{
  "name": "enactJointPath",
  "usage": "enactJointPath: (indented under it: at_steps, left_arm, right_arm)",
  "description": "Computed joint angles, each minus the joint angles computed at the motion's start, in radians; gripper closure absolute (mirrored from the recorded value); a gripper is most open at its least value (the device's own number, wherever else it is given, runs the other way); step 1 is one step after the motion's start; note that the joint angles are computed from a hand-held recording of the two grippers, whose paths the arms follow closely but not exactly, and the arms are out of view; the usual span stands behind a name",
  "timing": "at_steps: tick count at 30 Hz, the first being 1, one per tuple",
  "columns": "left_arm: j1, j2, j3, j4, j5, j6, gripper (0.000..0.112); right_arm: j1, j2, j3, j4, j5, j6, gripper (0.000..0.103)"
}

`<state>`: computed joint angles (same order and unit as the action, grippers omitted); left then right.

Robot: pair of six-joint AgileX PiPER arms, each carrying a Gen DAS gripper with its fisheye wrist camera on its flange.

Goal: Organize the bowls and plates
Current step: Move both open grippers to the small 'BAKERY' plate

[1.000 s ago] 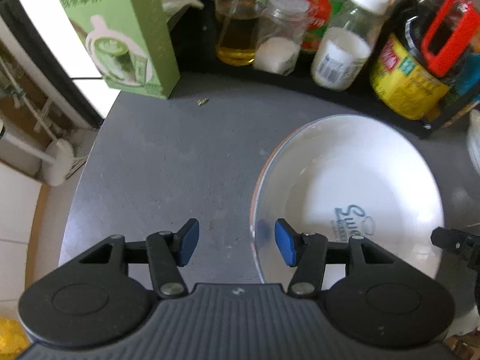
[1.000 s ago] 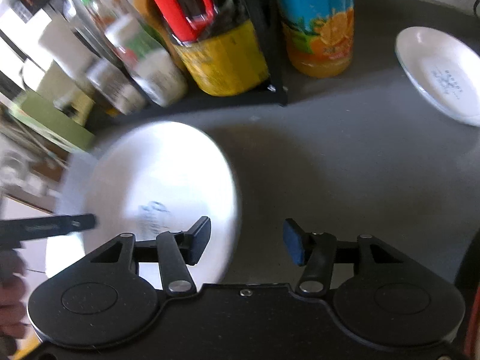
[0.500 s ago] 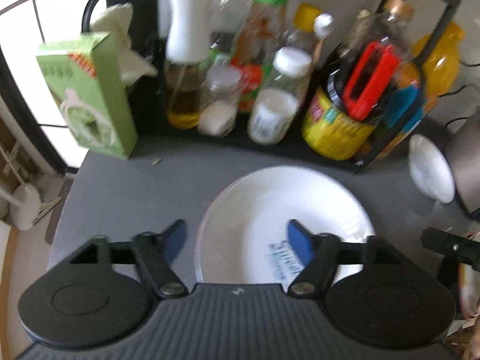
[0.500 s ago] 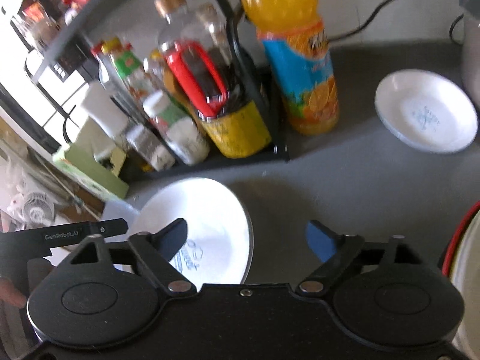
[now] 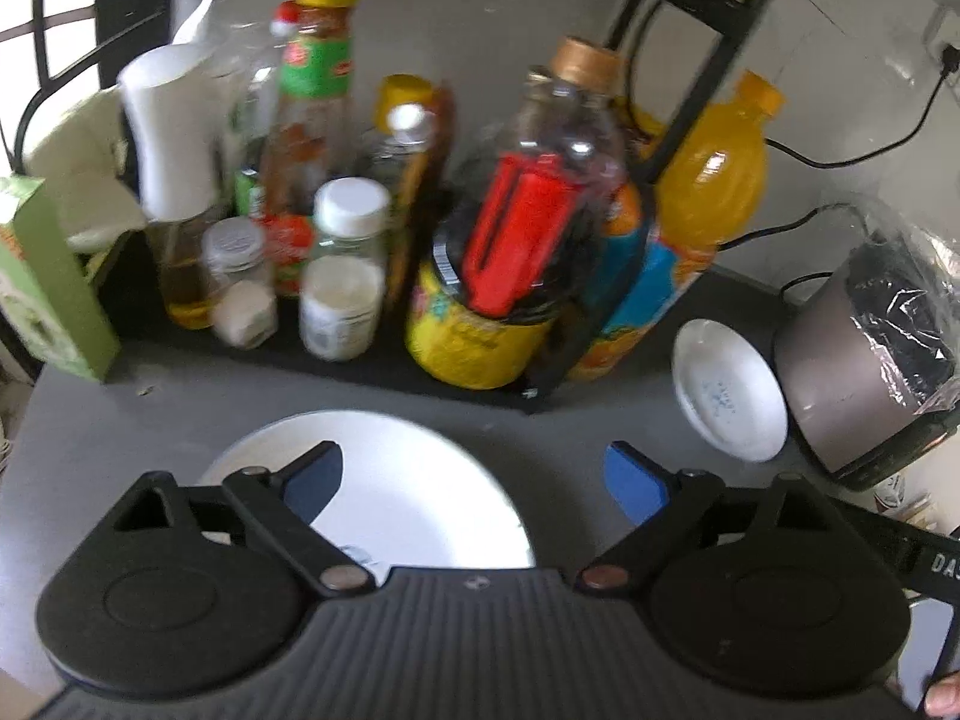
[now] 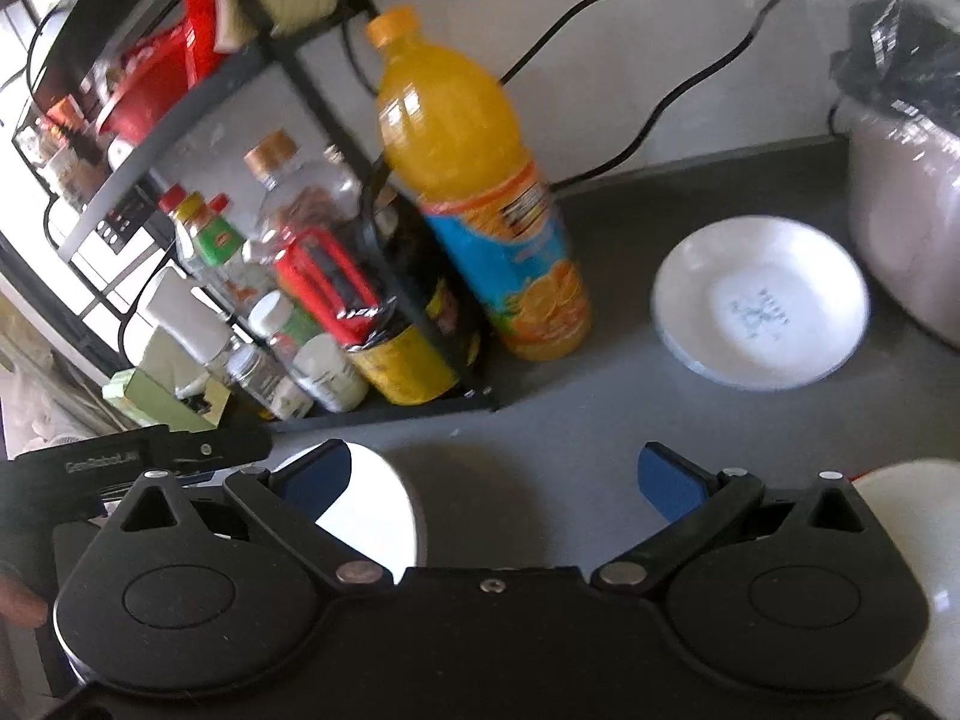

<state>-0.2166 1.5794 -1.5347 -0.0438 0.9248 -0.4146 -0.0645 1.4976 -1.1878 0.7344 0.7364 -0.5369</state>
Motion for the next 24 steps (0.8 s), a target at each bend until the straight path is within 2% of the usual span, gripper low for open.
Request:
enactJointPath:
  at_steps: [3,9,13,17,20,24]
  left_arm:
    - [-0.058,0.058,-0.081,0.033,0.03,-0.064,0.019]
    - [-0.138,0.153,-0.207,0.046,0.074,-0.147,0.018]
    - [-0.205,0.225,-0.302,0.13,0.117,-0.227,0.018]
    - [-0.249,0.275,-0.373,0.176,0.155,-0.279,0.018]
    - [-0.299,0.285,-0.379,0.291,0.141,-0.392,0.018]
    - [-0.314,0.346,-0.467,0.26,0.165,-0.343,0.018]
  right_arm:
    - [-0.062,0.018,-0.04,0.009,0.054,-0.039,0.0]
    - [-0.13,0.067,-0.11,-0.033,0.095,-0.08,0.0]
    - [-0.182,0.099,-0.155,-0.008,0.139,-0.136,0.0]
    - [-0.213,0.123,-0.184,-0.026,0.131,-0.186,0.0]
    - [-0.242,0.143,-0.208,-0.024,0.139,-0.219,0.0]
    - [-0.277,0.174,-0.235,-0.023,0.142,-0.266,0.0]
